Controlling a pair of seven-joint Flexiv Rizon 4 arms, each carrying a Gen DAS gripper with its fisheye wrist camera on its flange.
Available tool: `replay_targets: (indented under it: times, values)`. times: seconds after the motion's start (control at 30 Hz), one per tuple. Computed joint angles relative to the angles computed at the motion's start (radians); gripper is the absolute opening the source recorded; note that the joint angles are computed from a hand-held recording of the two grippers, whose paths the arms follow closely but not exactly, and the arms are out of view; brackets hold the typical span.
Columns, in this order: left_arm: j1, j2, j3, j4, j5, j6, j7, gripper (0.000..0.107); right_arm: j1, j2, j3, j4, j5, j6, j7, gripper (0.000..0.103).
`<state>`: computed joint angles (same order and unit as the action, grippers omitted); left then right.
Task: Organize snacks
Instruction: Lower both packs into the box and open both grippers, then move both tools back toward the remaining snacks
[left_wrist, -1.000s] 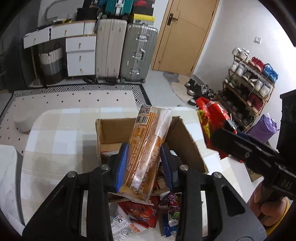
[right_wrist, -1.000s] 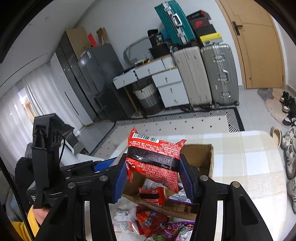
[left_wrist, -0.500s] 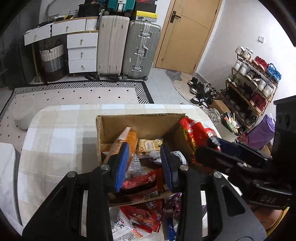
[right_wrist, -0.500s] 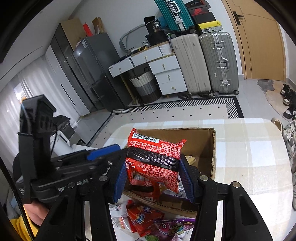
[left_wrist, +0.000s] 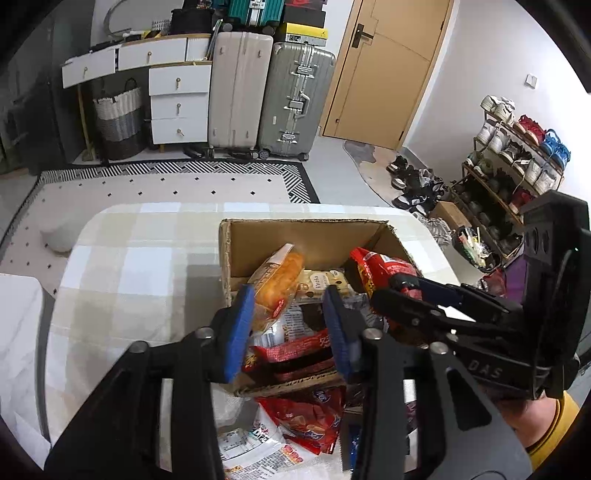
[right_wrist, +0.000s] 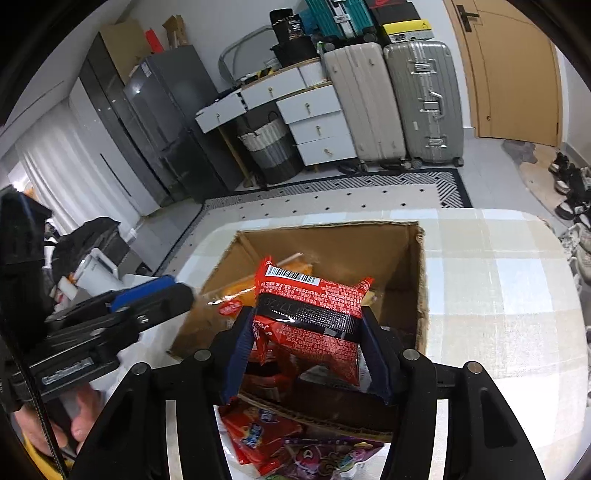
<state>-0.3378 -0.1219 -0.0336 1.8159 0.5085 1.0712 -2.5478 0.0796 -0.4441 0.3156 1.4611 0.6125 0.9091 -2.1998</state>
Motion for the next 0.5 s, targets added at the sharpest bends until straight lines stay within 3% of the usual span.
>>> replay_targets:
  times: [0.13, 0.33, 0.5]
  values:
    - [-0.022, 0.038, -0.007, 0.000, 0.071, -0.056, -0.062, 0.057, -0.007, 0.009, 0.007, 0.011, 0.017, 0.030, -0.012, 0.064]
    - [-0.020, 0.113, -0.051, 0.015, 0.128, -0.121, -0.107, 0.061, -0.045, 0.081, 0.028, 0.057, 0.102, 0.047, -0.093, 0.064]
    - [-0.023, 0.193, -0.124, 0.010, 0.224, -0.232, -0.182, 0.078, -0.072, 0.176, 0.009, 0.105, 0.210, 0.007, -0.158, 0.069]
